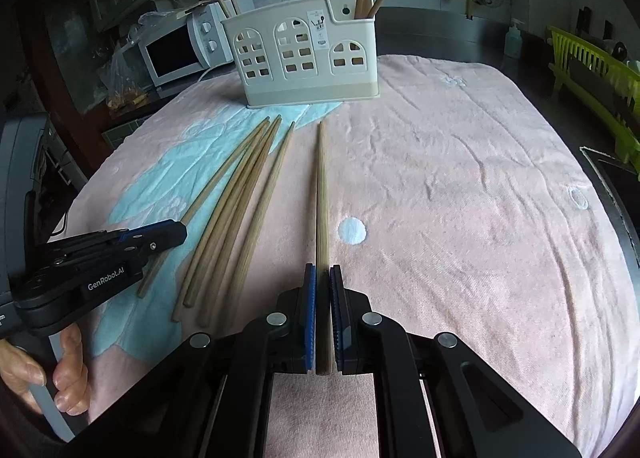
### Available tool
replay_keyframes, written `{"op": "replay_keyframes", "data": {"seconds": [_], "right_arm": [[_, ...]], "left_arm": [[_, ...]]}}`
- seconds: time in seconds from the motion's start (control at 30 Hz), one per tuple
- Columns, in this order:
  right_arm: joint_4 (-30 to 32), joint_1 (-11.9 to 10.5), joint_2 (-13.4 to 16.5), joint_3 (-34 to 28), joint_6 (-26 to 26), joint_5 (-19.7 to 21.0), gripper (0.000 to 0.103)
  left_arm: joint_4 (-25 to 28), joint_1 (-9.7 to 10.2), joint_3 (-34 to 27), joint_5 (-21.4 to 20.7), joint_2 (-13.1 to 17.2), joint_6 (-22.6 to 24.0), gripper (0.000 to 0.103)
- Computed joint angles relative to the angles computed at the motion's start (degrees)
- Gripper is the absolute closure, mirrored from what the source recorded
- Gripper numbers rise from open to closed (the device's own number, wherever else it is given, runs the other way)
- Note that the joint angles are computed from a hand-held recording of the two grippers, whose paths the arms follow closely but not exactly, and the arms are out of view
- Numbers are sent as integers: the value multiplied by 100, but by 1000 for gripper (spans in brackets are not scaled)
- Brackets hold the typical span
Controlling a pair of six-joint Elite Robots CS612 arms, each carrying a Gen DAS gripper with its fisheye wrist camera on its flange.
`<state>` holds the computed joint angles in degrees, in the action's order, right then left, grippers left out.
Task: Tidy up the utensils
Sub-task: 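Lift both held chopsticks and carry them above the white holder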
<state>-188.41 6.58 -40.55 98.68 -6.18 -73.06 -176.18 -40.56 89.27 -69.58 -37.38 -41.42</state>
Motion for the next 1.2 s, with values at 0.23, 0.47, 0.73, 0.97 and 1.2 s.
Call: {"op": "replay_keyframes", "data": {"seconds": [0.23, 0.47, 0.73, 0.97, 1.2], "right_arm": [[-565, -17, -201, 158, -20, 40, 96], [-902, -29, -341, 112, -38, 192, 96], [-897, -14, -398, -55, -107, 287, 96], [-924, 7, -393, -93, -124, 299, 96], [-871, -21, -403, -202, -117, 388, 96]], "left_arm": [[-649, -14, 265, 77, -153, 143, 97], [-1523, -4, 470, 58, -284, 363, 97], [-1379, 27, 518, -78, -405, 652, 97], [-948, 81, 463, -141, -428, 685, 97], [-672, 177, 339, -307, -507, 885, 97]]}}
